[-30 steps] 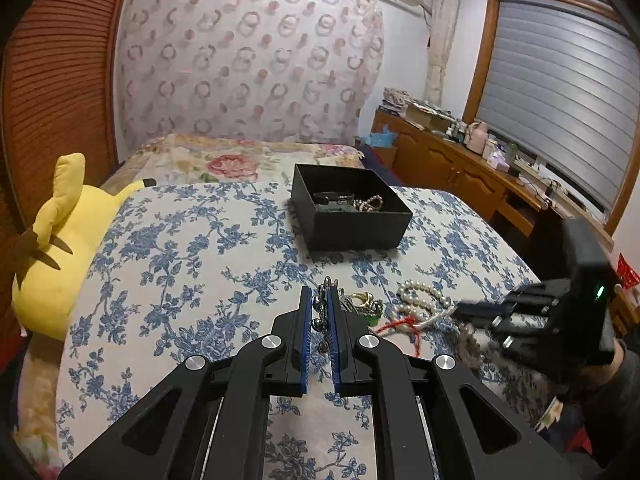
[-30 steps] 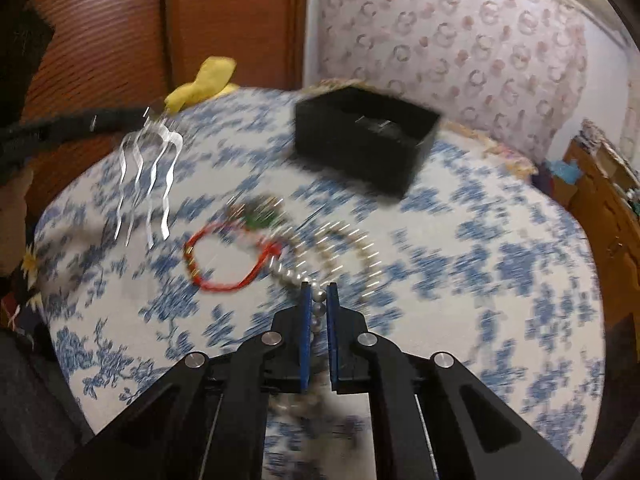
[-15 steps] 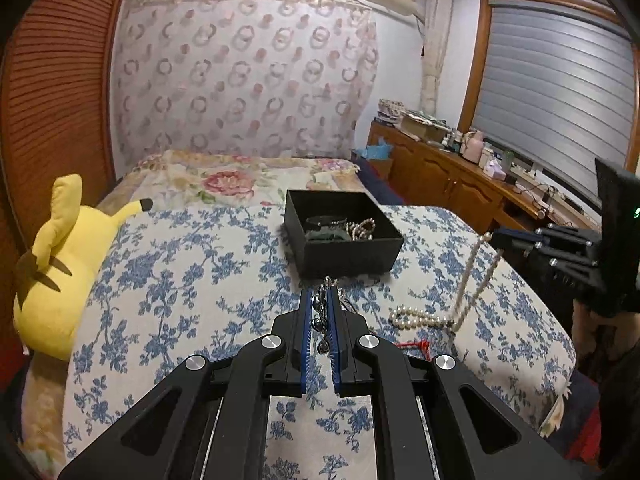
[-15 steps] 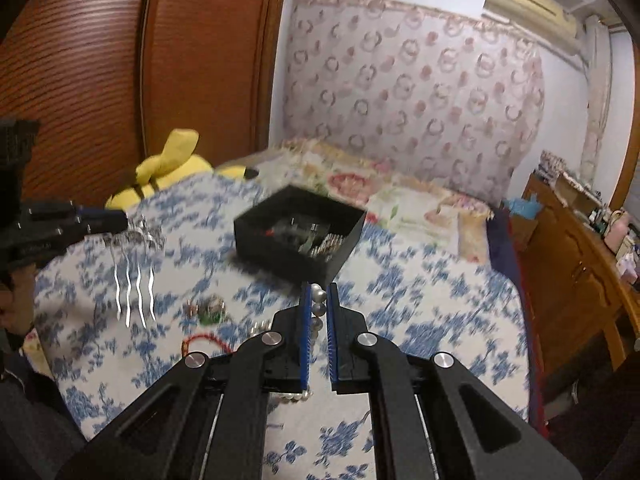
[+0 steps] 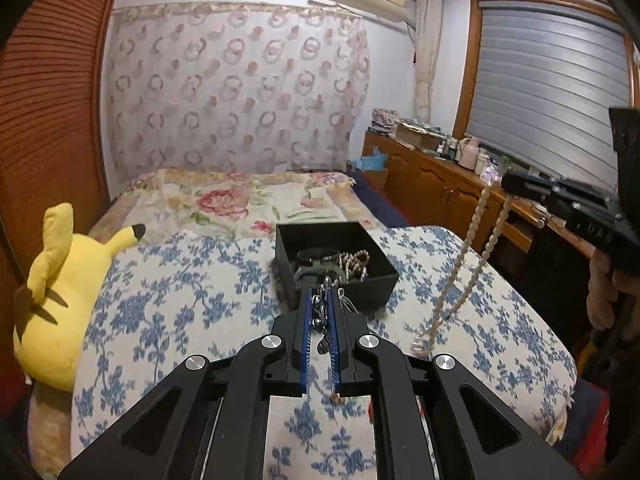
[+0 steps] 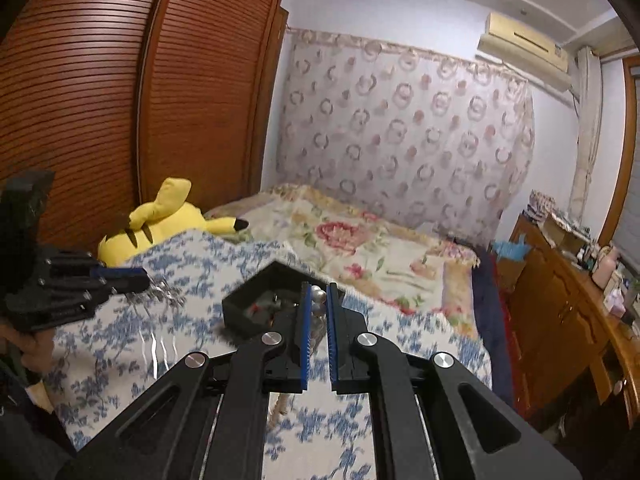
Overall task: Organize jewelry
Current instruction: 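Lower the brooch and pearl necklace into the black box with both grippers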
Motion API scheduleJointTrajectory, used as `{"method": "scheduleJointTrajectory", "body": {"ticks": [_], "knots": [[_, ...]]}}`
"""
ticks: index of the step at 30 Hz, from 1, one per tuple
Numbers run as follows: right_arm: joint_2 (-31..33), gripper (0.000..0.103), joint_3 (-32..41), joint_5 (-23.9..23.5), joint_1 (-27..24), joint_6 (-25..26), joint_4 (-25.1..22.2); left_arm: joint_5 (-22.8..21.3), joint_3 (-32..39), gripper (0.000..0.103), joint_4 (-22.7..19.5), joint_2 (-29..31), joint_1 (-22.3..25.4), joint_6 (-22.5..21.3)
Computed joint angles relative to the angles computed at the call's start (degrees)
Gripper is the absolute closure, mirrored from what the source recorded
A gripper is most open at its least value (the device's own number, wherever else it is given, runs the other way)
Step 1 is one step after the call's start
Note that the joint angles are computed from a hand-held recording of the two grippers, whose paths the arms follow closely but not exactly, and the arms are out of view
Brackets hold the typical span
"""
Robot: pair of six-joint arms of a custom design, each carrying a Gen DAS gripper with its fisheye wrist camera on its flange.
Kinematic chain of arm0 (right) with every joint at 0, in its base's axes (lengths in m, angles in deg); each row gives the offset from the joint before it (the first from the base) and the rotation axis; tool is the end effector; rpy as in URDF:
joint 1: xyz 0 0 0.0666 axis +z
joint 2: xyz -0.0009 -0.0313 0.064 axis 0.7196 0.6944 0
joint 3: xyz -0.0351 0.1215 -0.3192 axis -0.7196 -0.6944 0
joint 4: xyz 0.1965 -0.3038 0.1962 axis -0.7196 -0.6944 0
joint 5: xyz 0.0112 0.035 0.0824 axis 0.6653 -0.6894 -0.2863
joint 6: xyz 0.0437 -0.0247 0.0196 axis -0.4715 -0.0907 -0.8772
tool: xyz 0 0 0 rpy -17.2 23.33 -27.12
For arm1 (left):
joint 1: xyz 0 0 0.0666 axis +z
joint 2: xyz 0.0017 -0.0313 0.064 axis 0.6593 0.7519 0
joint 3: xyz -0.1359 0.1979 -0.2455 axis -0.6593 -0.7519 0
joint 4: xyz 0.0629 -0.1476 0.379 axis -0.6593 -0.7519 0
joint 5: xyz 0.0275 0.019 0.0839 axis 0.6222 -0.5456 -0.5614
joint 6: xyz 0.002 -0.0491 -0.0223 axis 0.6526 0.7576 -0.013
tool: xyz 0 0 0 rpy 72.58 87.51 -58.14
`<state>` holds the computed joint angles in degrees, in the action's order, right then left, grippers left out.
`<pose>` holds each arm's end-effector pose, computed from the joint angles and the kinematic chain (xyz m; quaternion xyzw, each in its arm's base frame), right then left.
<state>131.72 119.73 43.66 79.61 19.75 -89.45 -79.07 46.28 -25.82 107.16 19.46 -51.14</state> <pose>0.2908 0.1780 0.4939 -0.1645 0.8332 0.0006 0.5280 0.3235 -0.1363 0.4273 0.1889 0.8467 -0.1770 0.4649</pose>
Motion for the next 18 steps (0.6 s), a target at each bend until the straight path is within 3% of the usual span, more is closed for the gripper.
{"method": "scheduleJointTrajectory", "body": {"ticks": [18], "knots": [[11.87, 0.095, 13.58, -6.62, -5.65, 5.61, 6.09, -0.5, 10.99, 0.096, 2.22, 13.42, 0.43, -0.61]]}}
